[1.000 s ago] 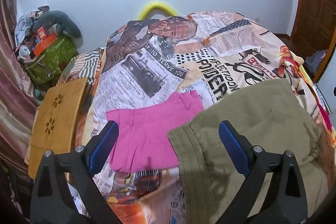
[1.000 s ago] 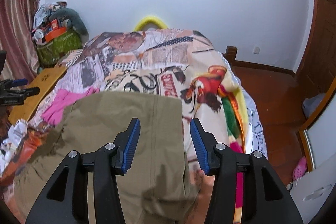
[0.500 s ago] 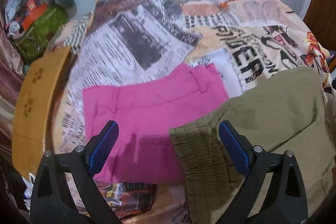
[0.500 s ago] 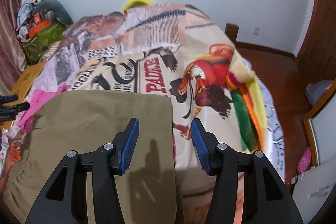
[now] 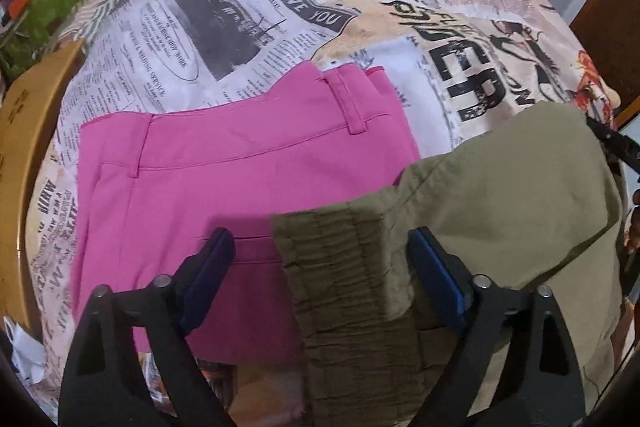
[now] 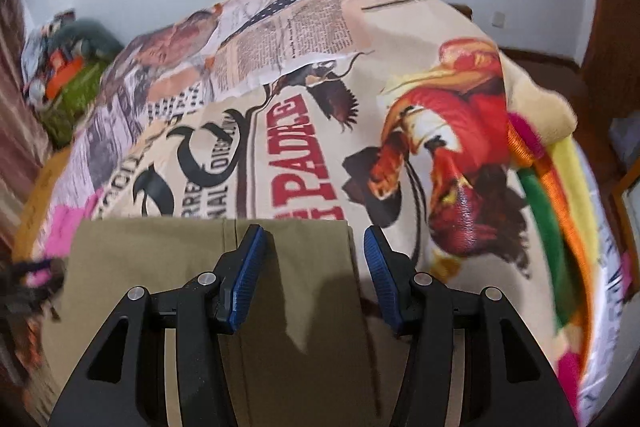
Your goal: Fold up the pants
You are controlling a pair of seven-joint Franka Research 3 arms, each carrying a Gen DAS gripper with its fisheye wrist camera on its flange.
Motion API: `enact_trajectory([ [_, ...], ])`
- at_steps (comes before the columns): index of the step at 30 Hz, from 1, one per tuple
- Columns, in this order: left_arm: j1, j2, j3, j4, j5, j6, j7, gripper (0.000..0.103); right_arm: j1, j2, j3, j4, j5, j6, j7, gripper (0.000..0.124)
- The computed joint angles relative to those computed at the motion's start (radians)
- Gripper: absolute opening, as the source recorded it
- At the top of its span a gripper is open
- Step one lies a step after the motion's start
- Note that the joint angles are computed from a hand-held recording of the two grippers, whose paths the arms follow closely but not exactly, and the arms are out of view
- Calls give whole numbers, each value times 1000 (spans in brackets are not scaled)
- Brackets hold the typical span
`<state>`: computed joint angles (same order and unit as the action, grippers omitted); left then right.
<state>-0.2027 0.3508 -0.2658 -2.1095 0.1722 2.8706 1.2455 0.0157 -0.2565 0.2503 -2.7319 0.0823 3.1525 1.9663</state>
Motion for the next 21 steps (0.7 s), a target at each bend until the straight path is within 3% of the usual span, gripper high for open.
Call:
enact_trajectory([
  [1, 28, 0, -31, -3, -36, 3, 30, 74, 32, -1, -23, -5, 34, 10, -31, 42],
  [3, 61, -2, -72, -9, -101, 7, 85, 64, -9, -13, 21, -11, -2, 9, -5, 32],
  [5, 7, -14, -17, -13, -42, 8, 26, 59, -97, -32, 110, -14, -51, -8, 30, 20],
  [6, -16, -20, 6, -14, -12, 8, 0, 57, -99, -47, 113, -19, -61, -17, 36, 12],
  [7, -38, -28, 28, -19, 20, 10, -28, 51, -85, -47, 98, -17, -63, -22, 33, 12],
  [11, -111, -68, 107, -36, 181, 16, -156, 48, -180, -116, 194, -31, -150, -42, 94, 11],
  [13, -138, -94, 142, -46, 279, 23, -237, 47, -162, -151, 176, -38, -159, -45, 96, 11],
  [17, -119, -156, 135, -75, 364, 54, -315, 47, -121, -240, 133, -54, -149, -42, 71, 11],
  [21, -119, -236, 144, -102, 522, 68, -454, 47, -138, -330, 156, -41, -134, -42, 70, 10],
])
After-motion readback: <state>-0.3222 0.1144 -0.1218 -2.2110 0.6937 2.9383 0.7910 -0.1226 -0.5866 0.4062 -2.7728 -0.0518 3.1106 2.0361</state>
